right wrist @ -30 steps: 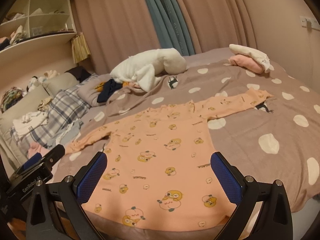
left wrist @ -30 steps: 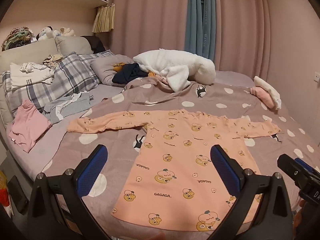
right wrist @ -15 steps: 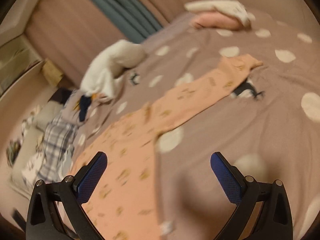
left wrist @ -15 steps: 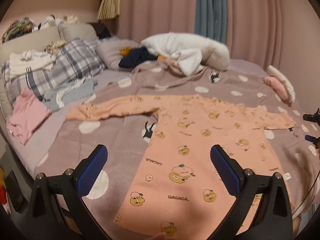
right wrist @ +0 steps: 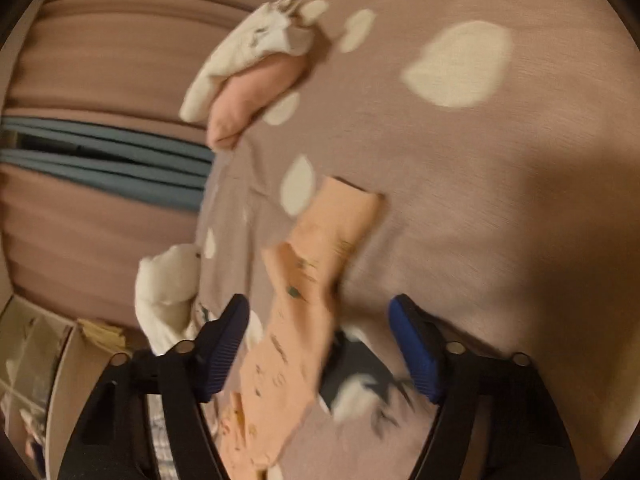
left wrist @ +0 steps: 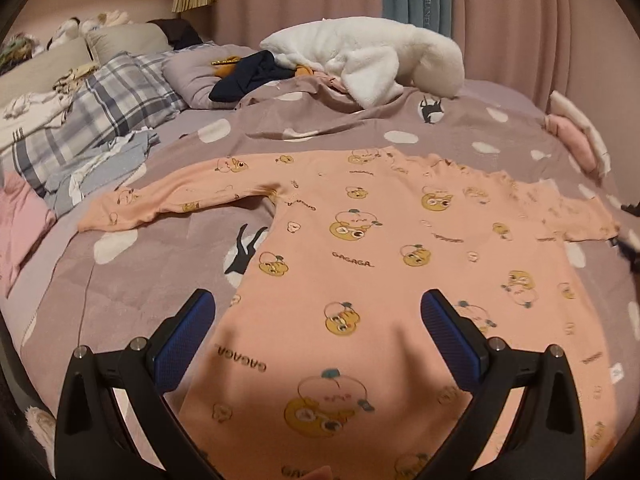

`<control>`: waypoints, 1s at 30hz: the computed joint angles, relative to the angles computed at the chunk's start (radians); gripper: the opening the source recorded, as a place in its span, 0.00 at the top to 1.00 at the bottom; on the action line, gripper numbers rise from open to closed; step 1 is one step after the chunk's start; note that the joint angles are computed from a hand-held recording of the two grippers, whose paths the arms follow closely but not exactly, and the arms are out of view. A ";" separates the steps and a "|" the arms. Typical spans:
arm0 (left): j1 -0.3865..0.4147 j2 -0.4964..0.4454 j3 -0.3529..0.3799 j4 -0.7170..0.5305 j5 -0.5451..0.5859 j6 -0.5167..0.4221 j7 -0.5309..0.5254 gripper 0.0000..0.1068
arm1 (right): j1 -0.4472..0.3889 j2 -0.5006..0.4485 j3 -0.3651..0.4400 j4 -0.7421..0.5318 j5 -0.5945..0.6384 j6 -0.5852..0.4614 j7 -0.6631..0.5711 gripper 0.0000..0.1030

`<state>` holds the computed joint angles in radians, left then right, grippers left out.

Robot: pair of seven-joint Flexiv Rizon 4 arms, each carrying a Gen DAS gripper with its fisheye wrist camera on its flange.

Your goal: Fold small clothes

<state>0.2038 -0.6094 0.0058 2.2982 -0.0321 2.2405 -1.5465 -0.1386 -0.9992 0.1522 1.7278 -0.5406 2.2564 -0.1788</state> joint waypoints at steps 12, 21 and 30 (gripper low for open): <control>0.213 -0.035 -0.135 -0.040 0.171 -0.049 -0.128 0.04 | 0.144 0.143 -0.114 0.012 0.189 -0.215 -0.170 0.95; 0.639 -0.010 -0.383 0.010 0.447 -0.128 -0.278 0.04 | 0.369 0.312 -0.143 -0.033 0.267 -0.362 -0.384 0.95; 0.855 -0.037 -0.380 0.041 0.528 -0.090 -0.378 0.04 | 0.460 0.100 0.132 -0.456 0.158 -0.717 -0.553 0.95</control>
